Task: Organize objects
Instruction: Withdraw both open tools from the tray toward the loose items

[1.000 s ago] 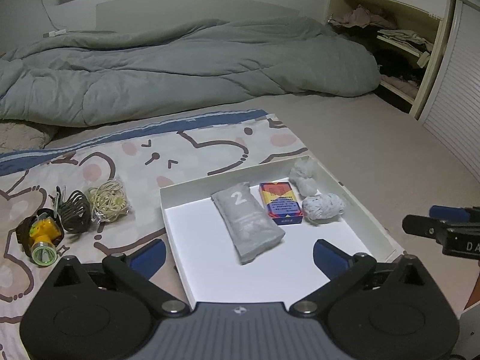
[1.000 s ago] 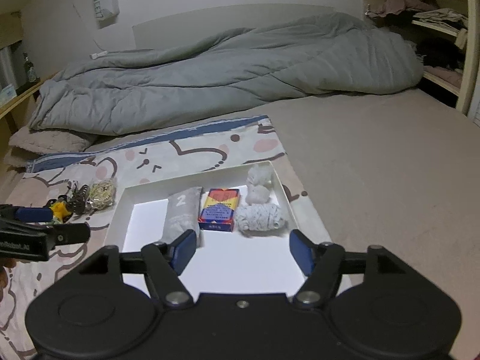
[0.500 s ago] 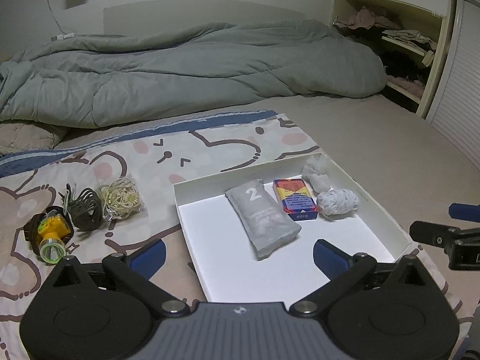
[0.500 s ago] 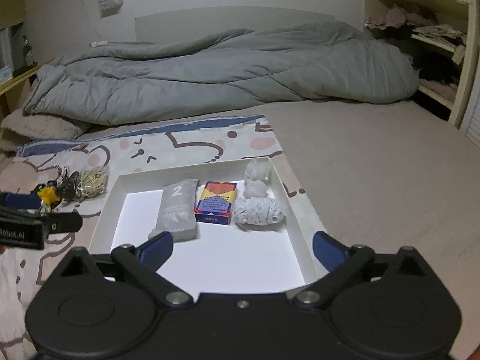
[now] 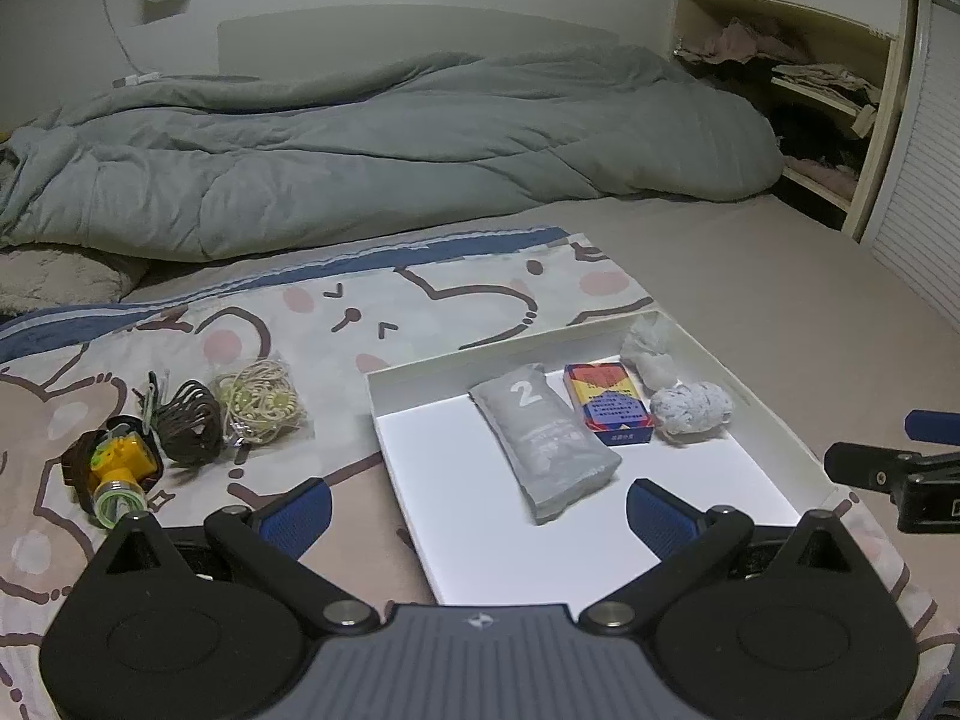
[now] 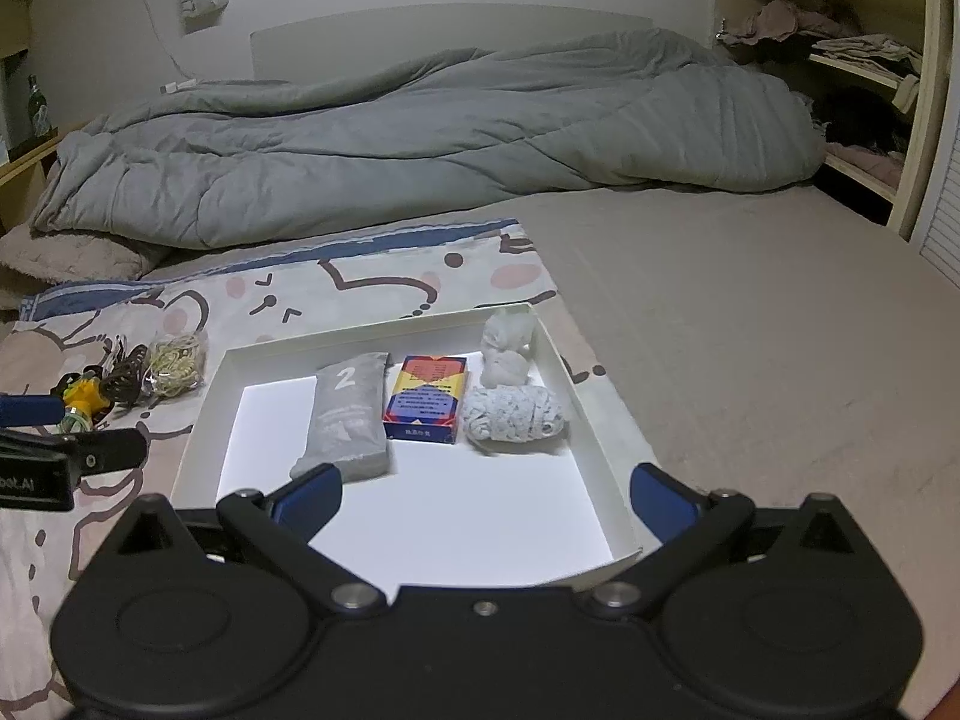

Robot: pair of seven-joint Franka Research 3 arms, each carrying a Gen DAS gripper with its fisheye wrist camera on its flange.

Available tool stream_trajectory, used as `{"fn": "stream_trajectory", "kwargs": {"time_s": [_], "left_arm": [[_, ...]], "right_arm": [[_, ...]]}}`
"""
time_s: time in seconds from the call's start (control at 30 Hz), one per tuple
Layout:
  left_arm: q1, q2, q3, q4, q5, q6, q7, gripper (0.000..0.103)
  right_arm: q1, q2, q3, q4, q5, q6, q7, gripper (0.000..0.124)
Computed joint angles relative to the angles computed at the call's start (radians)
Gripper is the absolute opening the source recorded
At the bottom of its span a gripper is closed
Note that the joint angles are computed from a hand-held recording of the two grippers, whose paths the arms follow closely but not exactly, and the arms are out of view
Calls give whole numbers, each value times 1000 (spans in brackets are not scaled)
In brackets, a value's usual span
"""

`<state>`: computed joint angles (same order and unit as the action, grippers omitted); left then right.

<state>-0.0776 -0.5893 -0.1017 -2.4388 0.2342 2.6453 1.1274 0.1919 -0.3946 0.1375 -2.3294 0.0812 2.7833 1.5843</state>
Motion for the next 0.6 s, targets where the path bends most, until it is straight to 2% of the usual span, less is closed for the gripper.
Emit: {"fn": "stream_trajectory", "kwargs": {"time_s": [0.13, 0.6], "left_arm": [[15, -25, 11, -17, 6, -8, 7, 103], [96, -154, 61, -95, 27, -55, 35, 103]], "right_arm": [[-1, 11, 13, 11, -10, 14, 16, 103], [78, 73, 39, 63, 9, 74, 15, 103]]}}
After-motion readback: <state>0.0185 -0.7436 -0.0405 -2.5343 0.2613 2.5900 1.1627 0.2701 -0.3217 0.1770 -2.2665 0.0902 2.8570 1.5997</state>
